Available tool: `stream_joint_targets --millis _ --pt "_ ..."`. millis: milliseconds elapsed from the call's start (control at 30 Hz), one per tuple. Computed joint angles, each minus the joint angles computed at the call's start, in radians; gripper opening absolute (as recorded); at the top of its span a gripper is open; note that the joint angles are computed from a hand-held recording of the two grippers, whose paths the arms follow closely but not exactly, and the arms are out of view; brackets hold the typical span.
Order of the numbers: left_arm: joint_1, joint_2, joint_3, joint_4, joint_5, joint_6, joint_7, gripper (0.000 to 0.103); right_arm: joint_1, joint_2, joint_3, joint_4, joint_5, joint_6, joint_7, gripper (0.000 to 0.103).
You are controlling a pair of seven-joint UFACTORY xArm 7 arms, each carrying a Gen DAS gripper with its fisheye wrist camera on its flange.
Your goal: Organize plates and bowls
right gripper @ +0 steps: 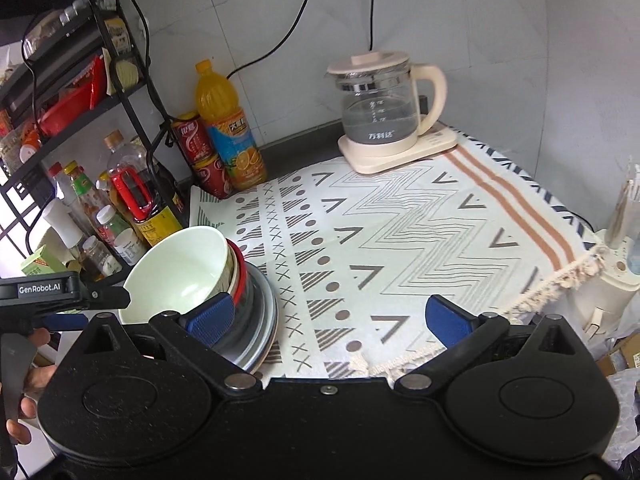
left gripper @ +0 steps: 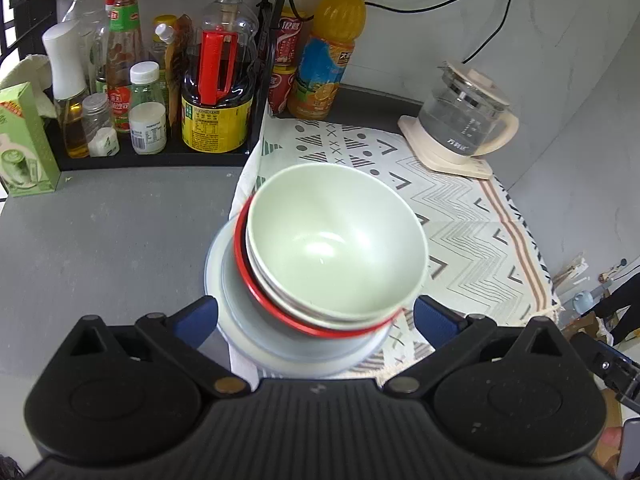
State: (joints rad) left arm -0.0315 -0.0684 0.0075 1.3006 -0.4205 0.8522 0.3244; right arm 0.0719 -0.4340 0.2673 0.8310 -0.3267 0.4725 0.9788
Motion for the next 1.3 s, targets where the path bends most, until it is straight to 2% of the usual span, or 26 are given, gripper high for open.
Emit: stream_joint_targets --millis 467,700,1300 --pt "-0.022 -0.257 0.075 -0.210 -0.060 0.037 0.111 0.103 0.020 -0.207 0.070 -0.099 0.028 0.085 0.040 0.103" --pt "-0.035 -0.388 0.103 -0.309 -0.050 0.020 0.151 0.103 0.031 -0.291 0.126 -0.099 0.021 0.179 0.076 0.103" --pt "-0.057 -0.613 0.163 -0.448 0.017 0.045 0.189 0.103 0.103 -0.427 0.209 -0.105 0.051 0.305 0.116 0.103"
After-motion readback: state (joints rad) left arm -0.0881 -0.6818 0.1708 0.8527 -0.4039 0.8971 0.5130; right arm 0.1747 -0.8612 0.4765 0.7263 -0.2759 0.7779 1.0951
